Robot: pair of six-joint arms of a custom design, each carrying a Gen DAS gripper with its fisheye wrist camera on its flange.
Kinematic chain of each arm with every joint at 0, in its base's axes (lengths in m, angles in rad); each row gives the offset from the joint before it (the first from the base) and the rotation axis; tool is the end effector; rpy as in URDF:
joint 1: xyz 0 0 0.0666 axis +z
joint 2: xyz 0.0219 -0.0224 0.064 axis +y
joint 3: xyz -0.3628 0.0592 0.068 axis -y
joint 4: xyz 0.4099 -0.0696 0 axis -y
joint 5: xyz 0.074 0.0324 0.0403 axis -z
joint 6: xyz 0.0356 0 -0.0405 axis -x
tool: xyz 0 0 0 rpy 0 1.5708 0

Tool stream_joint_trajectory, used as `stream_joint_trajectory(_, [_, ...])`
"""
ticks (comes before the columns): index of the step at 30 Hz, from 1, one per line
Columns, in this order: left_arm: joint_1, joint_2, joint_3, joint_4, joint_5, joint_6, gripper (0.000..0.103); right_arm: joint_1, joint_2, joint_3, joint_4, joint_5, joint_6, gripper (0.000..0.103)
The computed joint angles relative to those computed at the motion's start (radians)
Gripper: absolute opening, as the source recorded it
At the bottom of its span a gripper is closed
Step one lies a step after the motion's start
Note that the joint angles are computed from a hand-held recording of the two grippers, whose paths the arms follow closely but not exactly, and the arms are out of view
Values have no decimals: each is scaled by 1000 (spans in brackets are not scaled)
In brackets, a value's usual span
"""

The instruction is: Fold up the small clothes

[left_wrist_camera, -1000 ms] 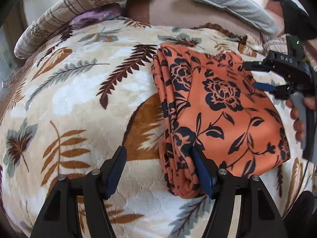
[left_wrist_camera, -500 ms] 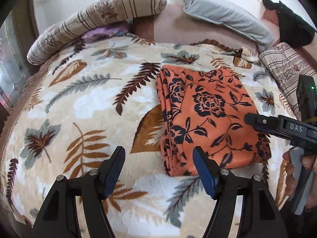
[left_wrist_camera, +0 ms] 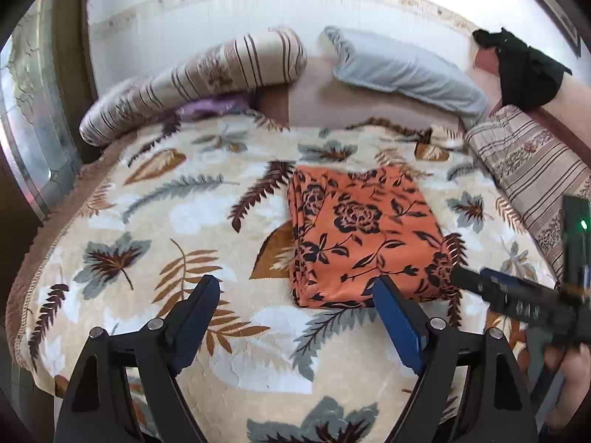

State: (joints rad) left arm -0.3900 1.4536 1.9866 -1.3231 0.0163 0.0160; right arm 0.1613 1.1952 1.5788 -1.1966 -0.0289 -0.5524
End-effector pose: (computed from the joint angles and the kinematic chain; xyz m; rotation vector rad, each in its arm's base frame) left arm 0.4408 -0.1823 0.6291 0.4487 2.3285 -0.2156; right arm 0.4020 0.0660 0.5667 0.4558 2.3724 0.3687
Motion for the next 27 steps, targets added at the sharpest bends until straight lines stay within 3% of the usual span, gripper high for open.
stream_joint_trajectory(2, [-9,-39,-34,28,-10,17,87,28,-47,-22,-5,63,15,86])
stream_joint_trajectory(5, [-26,-63,-59,39,-72,23,102,75,-91,-27,-44,160,21,87])
stream_joint_trajectory(9, [-50,-54,-67,17,-161,-1,102,136,-99,-15,-118,256,37,94])
stream_joint_trajectory(12, [-46,-56,-76,9,-151,17,102,173,-95,-14,-147,312,41,103])
stream_joint_trajectory(14, [-41,-54,-76,3,-140,25,102,191,-85,-5,-170,348,41,103])
stream_joint_trajectory(27, [-44,-23,-52,-22,-155,21,102,192,-47,28,-199,386,25,103])
